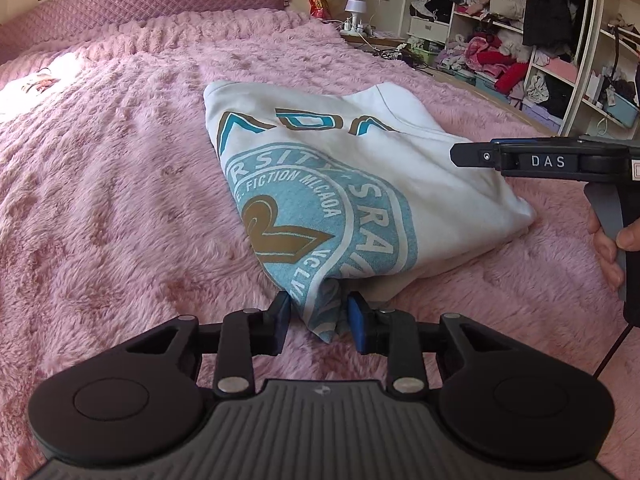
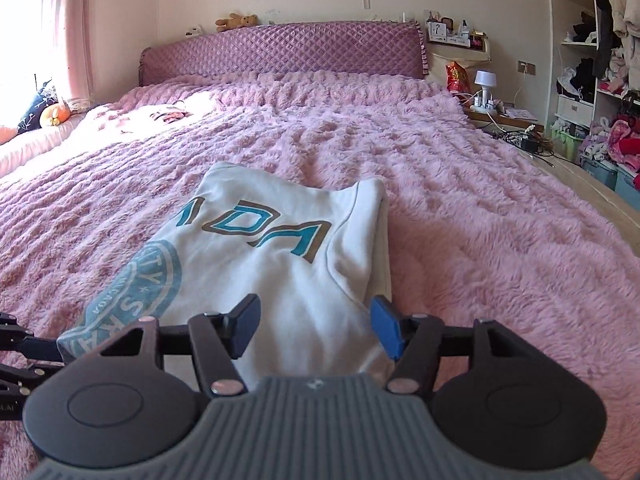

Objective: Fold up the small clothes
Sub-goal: 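Tuck and smooth the folded sweatshirt edge with the left tool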

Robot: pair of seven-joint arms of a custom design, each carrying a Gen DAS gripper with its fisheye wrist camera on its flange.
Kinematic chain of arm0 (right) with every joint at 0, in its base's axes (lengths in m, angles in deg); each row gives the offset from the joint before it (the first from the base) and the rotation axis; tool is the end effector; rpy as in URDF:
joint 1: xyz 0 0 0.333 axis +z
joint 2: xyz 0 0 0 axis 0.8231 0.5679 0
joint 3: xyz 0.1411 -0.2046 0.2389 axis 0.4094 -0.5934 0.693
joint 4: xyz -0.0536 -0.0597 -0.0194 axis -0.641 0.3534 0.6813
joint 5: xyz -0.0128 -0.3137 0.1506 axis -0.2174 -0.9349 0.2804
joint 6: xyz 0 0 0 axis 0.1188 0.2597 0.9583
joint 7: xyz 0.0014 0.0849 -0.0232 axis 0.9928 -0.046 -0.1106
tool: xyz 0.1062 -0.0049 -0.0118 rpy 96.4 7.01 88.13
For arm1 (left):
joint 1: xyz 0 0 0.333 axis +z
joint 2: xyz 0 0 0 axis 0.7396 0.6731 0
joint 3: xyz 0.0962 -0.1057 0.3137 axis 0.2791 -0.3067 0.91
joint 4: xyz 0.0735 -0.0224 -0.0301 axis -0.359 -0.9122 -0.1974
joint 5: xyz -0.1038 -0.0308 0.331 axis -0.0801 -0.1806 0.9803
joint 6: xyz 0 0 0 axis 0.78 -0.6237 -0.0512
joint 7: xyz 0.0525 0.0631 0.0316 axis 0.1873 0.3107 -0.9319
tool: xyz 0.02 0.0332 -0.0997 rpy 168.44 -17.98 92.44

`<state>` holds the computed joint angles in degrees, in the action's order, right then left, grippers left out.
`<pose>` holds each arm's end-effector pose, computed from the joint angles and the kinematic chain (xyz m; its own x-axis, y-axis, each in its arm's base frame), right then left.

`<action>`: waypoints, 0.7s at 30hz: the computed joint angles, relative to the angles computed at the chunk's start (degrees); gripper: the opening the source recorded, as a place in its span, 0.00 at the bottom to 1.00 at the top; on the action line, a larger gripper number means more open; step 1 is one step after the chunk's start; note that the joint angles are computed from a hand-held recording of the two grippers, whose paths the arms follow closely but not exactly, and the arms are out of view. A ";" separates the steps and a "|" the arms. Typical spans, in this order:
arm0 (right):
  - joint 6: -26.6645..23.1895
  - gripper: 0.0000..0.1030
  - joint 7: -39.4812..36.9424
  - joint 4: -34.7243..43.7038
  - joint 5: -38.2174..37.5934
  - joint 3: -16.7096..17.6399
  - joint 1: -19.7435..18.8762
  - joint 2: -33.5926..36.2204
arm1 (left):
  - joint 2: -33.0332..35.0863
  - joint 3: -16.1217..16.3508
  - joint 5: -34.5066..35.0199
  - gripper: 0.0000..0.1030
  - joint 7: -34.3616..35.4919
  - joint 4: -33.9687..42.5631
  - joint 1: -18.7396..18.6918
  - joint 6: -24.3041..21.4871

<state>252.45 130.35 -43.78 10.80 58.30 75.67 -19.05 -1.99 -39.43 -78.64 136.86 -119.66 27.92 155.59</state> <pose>0.6757 0.1717 0.5049 -0.0043 -0.9993 -0.0359 -0.5438 0.0325 -0.8386 0.5983 -0.3224 0.5148 -0.5268 -0.8466 0.0758 -0.6144 0.3176 -0.7222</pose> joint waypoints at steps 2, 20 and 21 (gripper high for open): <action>-0.78 0.59 -0.67 1.82 0.65 0.54 -0.46 1.11 | -0.06 1.60 1.48 0.28 -1.76 -0.45 -1.45 0.78; -8.52 0.05 -10.77 7.13 13.60 7.60 -5.97 5.00 | -0.35 21.01 33.40 0.10 -32.63 0.57 -19.21 -5.88; -7.87 0.06 -10.29 6.65 13.37 6.96 -5.59 5.25 | -0.64 20.42 33.75 0.10 -33.63 0.27 -18.65 -5.80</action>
<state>244.58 120.05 -37.13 24.17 65.25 70.08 -13.80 -2.64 -19.01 -44.89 103.22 -119.39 9.27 149.79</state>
